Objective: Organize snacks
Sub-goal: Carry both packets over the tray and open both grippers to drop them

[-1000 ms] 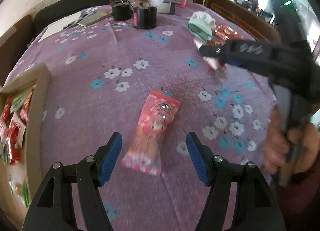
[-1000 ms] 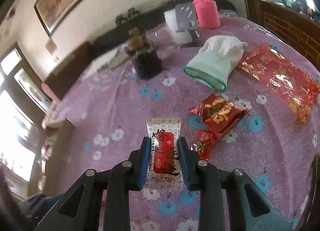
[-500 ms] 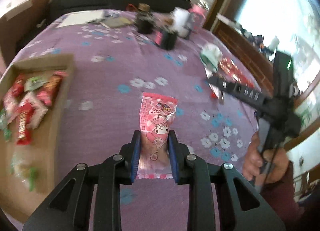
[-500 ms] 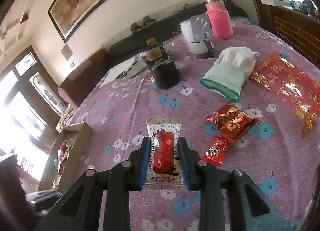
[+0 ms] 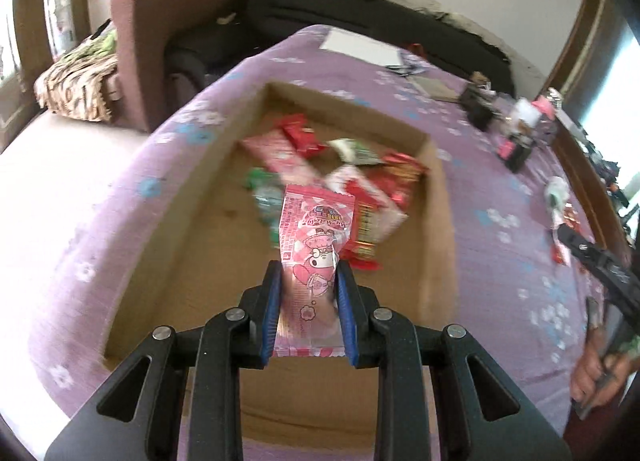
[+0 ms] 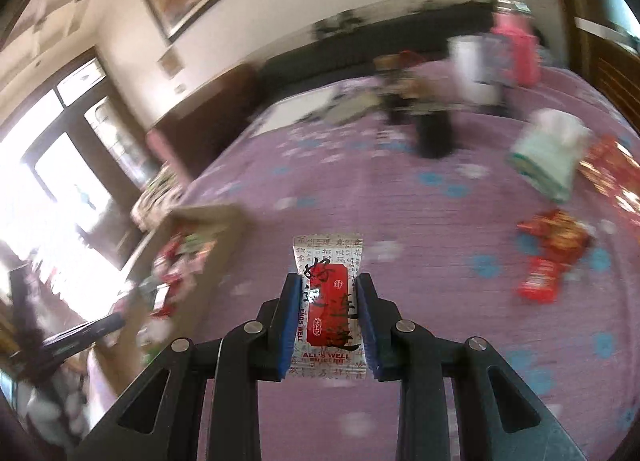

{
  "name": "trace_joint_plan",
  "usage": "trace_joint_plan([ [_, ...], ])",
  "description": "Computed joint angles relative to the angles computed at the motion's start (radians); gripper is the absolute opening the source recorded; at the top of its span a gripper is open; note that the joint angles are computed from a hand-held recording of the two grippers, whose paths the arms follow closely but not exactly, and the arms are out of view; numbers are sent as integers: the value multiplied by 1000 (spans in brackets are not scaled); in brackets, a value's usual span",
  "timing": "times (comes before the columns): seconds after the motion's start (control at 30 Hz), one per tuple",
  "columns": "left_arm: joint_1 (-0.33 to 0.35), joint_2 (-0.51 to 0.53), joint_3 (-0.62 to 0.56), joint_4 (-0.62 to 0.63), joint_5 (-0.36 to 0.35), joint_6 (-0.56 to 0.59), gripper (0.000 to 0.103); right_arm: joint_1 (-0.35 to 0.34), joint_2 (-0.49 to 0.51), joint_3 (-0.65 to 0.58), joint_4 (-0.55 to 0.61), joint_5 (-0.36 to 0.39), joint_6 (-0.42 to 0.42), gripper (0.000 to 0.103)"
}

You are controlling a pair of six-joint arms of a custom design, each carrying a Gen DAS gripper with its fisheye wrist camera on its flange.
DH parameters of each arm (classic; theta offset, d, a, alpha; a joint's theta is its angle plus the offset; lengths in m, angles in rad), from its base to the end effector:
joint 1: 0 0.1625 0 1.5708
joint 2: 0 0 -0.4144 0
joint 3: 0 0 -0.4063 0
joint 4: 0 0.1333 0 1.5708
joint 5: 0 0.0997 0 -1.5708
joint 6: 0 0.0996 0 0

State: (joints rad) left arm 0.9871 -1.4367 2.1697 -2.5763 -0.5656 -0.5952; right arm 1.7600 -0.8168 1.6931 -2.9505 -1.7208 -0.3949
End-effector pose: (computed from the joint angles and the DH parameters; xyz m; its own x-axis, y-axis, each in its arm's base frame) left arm -0.0764 -0.5101 0.2767 -0.7716 -0.3630 -0.5224 0.1186 0.7247 -0.6788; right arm 0.2439 -0.6442 0.1142 -0.8455 -0.4373 0.3064 -0.5309 0.7498 -0.3949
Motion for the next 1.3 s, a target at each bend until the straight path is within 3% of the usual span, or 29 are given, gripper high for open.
trace_joint_plan([
  [0.33,85,29,-53,23,-14,10,24,145,154,-111,129,-29,-17,28],
  [0.6,115,13,-54,-1,-56,11,27,194,255,-174,165,-102,2,28],
  [0.83,75,-54,13,-76,-34,9,28,222,326,-219,152,-203,-13,28],
  [0.97,49,-88,43,-95,-13,-3,29,227,337,-223,171,-203,-17,29],
  [1.1,22,-114,71,-133,2,-22,54,235,328,-198,139,-190,-52,34],
  [1.3,-27,-112,98,-218,-6,-3,54,248,256,-91,-37,-165,-129,60],
])
